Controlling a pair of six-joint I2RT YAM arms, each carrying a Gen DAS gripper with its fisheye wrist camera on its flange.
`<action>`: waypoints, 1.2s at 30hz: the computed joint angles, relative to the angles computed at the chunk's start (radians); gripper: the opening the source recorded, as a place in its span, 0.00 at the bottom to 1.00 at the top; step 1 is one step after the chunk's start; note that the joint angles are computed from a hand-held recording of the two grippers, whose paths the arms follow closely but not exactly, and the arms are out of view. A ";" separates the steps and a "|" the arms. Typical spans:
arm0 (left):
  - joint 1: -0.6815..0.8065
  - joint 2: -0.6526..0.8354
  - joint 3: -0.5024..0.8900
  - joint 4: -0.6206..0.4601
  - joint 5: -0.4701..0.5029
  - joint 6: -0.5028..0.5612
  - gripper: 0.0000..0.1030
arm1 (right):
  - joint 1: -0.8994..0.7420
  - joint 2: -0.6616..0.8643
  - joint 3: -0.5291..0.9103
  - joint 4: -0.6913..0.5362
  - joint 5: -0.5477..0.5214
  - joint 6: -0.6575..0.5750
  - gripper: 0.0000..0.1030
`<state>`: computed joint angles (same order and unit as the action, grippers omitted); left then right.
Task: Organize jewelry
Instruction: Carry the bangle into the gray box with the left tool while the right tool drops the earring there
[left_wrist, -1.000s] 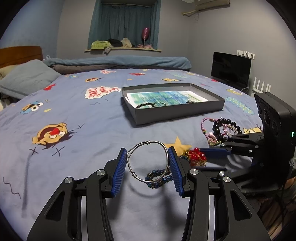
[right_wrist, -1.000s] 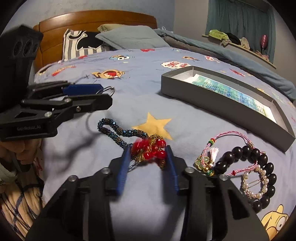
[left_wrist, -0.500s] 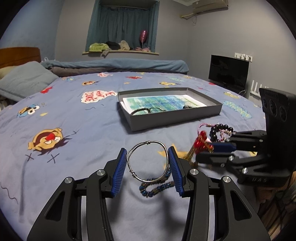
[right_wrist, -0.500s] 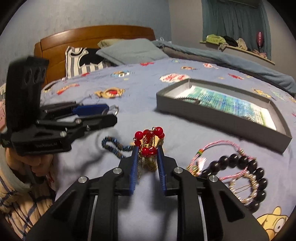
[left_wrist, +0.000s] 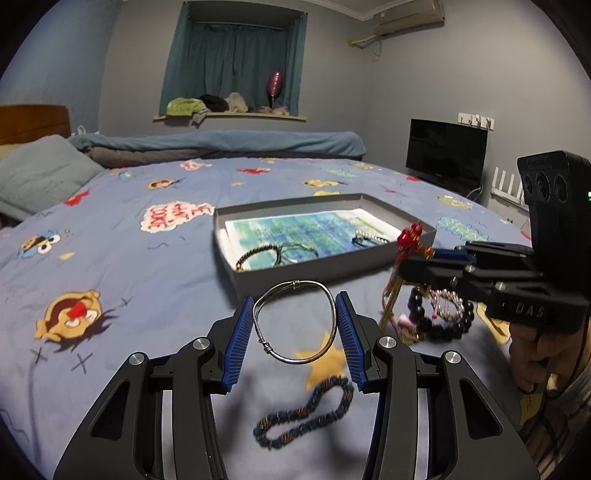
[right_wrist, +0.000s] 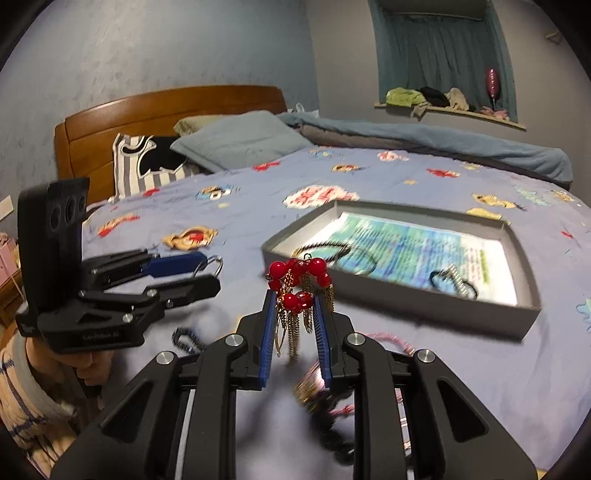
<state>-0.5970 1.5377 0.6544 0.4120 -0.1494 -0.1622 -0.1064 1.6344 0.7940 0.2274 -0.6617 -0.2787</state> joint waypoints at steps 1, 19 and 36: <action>0.004 0.005 0.007 0.000 0.004 0.000 0.46 | -0.010 0.003 0.012 0.001 -0.009 0.009 0.19; 0.030 0.128 0.180 0.001 0.033 0.025 0.46 | -0.105 0.087 0.175 0.028 -0.020 0.094 0.19; 0.073 0.289 0.437 -0.064 0.030 0.055 0.46 | -0.135 0.281 0.383 0.000 0.066 0.120 0.19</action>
